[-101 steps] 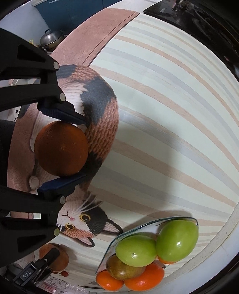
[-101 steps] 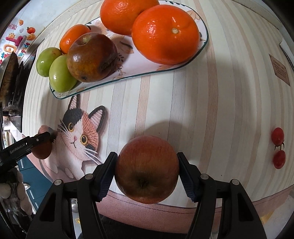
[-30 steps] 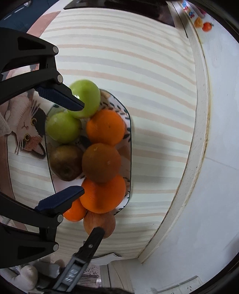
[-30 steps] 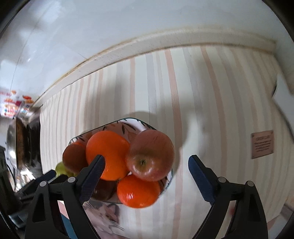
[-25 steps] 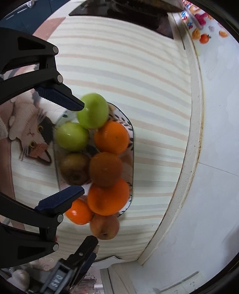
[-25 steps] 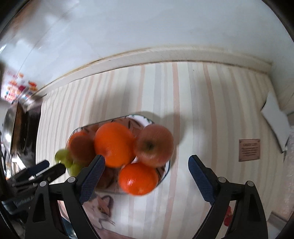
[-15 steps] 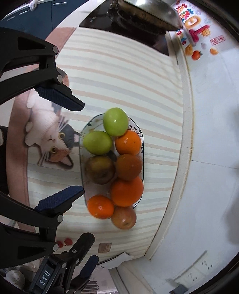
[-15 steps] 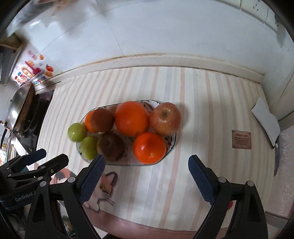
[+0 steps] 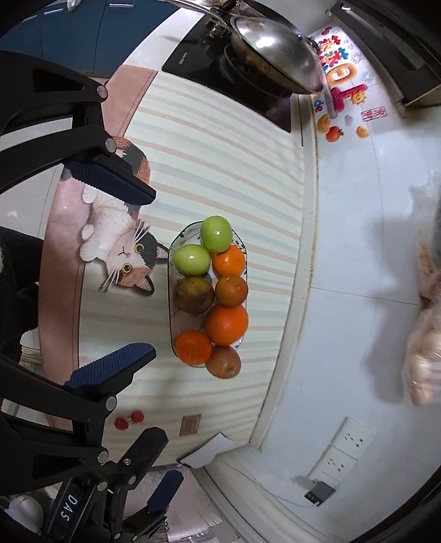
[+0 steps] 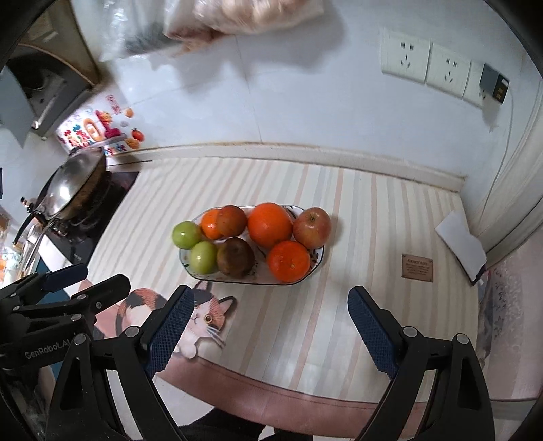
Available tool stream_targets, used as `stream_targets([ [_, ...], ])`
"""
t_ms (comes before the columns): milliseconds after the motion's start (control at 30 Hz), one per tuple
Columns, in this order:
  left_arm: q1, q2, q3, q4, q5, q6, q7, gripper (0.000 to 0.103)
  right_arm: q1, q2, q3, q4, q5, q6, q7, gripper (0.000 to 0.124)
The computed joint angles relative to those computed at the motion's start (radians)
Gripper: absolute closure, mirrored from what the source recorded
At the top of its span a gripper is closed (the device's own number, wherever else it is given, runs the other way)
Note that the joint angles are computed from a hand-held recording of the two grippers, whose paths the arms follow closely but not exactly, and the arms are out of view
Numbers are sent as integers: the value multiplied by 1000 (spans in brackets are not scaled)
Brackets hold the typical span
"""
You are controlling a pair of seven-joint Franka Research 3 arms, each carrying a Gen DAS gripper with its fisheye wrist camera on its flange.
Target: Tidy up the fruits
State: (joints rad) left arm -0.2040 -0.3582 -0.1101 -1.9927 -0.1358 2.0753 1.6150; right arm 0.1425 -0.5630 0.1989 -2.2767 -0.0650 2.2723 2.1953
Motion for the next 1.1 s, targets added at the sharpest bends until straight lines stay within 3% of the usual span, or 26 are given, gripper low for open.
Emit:
stream_targets([
  [600, -28, -174, 10, -77, 29, 11, -51, 20, -4, -182, 38, -17, 16, -47, -18, 30],
  [1100, -46, -112, -12, -59, 53, 33, -71, 20, -56, -220, -2, -110, 65, -31, 22, 30],
])
